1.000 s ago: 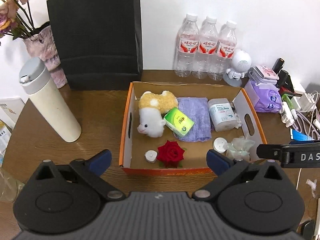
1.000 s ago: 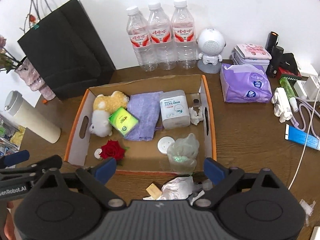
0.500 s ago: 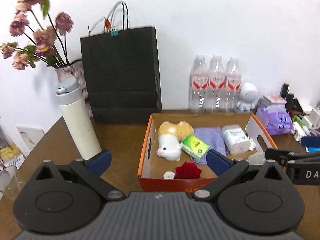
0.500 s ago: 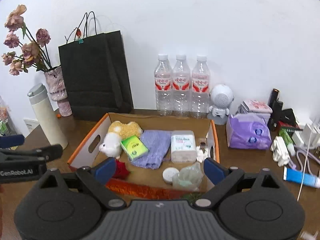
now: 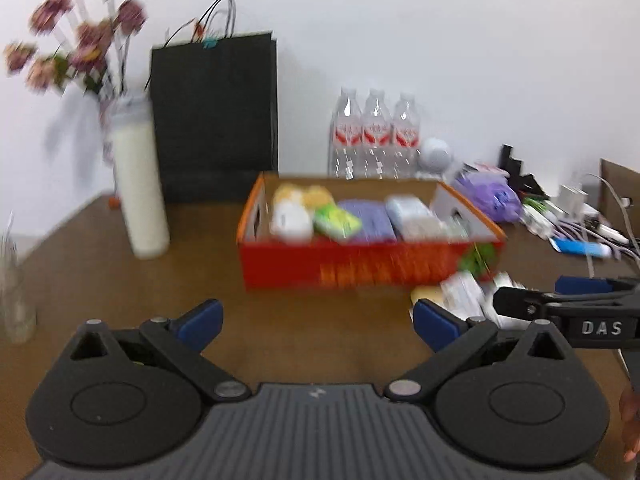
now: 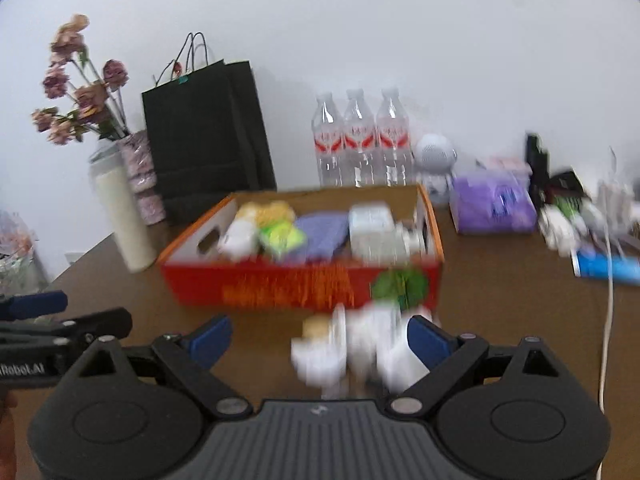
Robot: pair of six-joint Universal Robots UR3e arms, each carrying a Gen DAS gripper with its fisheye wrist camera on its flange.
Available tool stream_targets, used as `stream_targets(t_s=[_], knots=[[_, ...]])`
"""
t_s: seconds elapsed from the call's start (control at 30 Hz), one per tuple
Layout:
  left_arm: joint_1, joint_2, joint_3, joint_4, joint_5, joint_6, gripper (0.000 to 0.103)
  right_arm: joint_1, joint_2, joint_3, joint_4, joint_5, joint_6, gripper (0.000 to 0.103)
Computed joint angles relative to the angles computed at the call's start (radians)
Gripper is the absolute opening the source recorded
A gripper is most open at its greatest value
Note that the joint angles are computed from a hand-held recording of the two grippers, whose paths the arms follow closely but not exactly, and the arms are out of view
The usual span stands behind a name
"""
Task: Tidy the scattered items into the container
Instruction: 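Withdraw both tools from the box toward the crumpled tissues, then grasp a crumpled tissue with the left tool while the right tool grasps another tissue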
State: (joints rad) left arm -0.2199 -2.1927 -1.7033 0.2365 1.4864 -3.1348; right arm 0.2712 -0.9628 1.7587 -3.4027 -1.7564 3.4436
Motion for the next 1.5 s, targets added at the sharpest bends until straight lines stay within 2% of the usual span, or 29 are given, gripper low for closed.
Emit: stream_targets(t_s=[0.17, 0.27, 0.3, 0.4, 0.43, 0.5, 0.6, 0.67, 0.73, 0.77, 0.87, 0.9, 0.93, 1.07, 1.17, 1.23, 1.27, 1.3, 1.33, 1.43, 1.5], knots=[[0.024, 0.107, -0.437, 0.294, -0.035, -0.036, 0.103, 0.107, -0.041, 0.36, -0.308, -0.086, 0.088, 0.095], [0.045, 0.184, -0.61, 0.324, -0.082, -0.021, 0.103, 0.165, -0.035, 0.51, -0.449, -0.136, 0.187, 0.095], [0.055, 0.199, -0.655, 0.351, -0.105, 0.005, 0.103, 0.183, -0.033, 0.547, -0.471, -0.147, 0.221, 0.095], [0.014, 0.194, -0.665, 0.38, -0.029, 0.031, 0.103, 0.22, -0.021, 0.614, -0.53, -0.177, 0.224, 0.094], [0.009, 0.182, -0.647, 0.379, -0.029, 0.04, 0.103, 0.231, -0.017, 0.617, -0.534, -0.203, 0.222, 0.094], [0.006, 0.161, -0.587, 0.34, -0.057, 0.051, 0.103, 0.208, -0.021, 0.625, -0.545, -0.193, 0.212, 0.092], [-0.031, 0.097, -0.441, 0.289, -0.052, 0.06, 0.101, 0.14, -0.037, 0.614, -0.54, -0.145, 0.18, 0.087], [-0.053, 0.046, -0.315, 0.24, -0.059, 0.09, 0.092, 0.089, -0.034, 0.598, -0.559, -0.114, 0.159, 0.084], [-0.066, -0.004, -0.179, 0.151, -0.088, 0.113, 0.065, 0.043, -0.039, 0.576, -0.54, -0.076, 0.147, 0.08], [-0.071, -0.027, -0.116, 0.1, -0.105, 0.118, 0.061, 0.024, -0.036, 0.567, -0.537, -0.053, 0.139, 0.075], [-0.084, -0.128, 0.092, -0.011, -0.159, 0.12, 0.064, -0.03, -0.03, 0.522, -0.505, 0.005, 0.088, 0.061], [-0.094, -0.169, 0.168, -0.045, -0.163, 0.122, 0.073, -0.044, -0.024, 0.5, -0.495, 0.012, 0.073, 0.059], [-0.106, -0.215, 0.259, -0.091, -0.16, 0.128, 0.077, -0.06, -0.016, 0.475, -0.483, 0.021, 0.063, 0.059], [-0.152, -0.385, 0.608, -0.275, -0.11, 0.162, 0.075, -0.131, 0.012, 0.378, -0.437, 0.082, 0.048, 0.059], [-0.156, -0.506, 0.859, -0.433, -0.106, 0.157, 0.063, -0.165, 0.043, 0.288, -0.387, 0.119, 0.029, 0.058], [-0.146, -0.569, 1.0, -0.551, -0.133, 0.152, 0.041, -0.175, 0.065, 0.225, -0.346, 0.126, 0.021, 0.058], [-0.143, -0.599, 1.065, -0.603, -0.14, 0.149, 0.034, -0.181, 0.075, 0.204, -0.333, 0.137, 0.021, 0.058], [-0.14, -0.616, 1.102, -0.634, -0.143, 0.148, 0.021, -0.184, 0.086, 0.179, -0.316, 0.142, 0.024, 0.057], [-0.137, -0.627, 1.122, -0.65, -0.147, 0.145, 0.013, -0.186, 0.097, 0.149, -0.286, 0.143, 0.028, 0.056], [-0.129, -0.607, 1.082, -0.638, -0.163, 0.139, 0.003, -0.196, 0.12, 0.095, -0.224, 0.161, 0.051, 0.045], [-0.127, -0.576, 1.02, -0.6, -0.162, 0.135, 0.001, -0.193, 0.13, 0.078, -0.202, 0.16, 0.052, 0.022]])
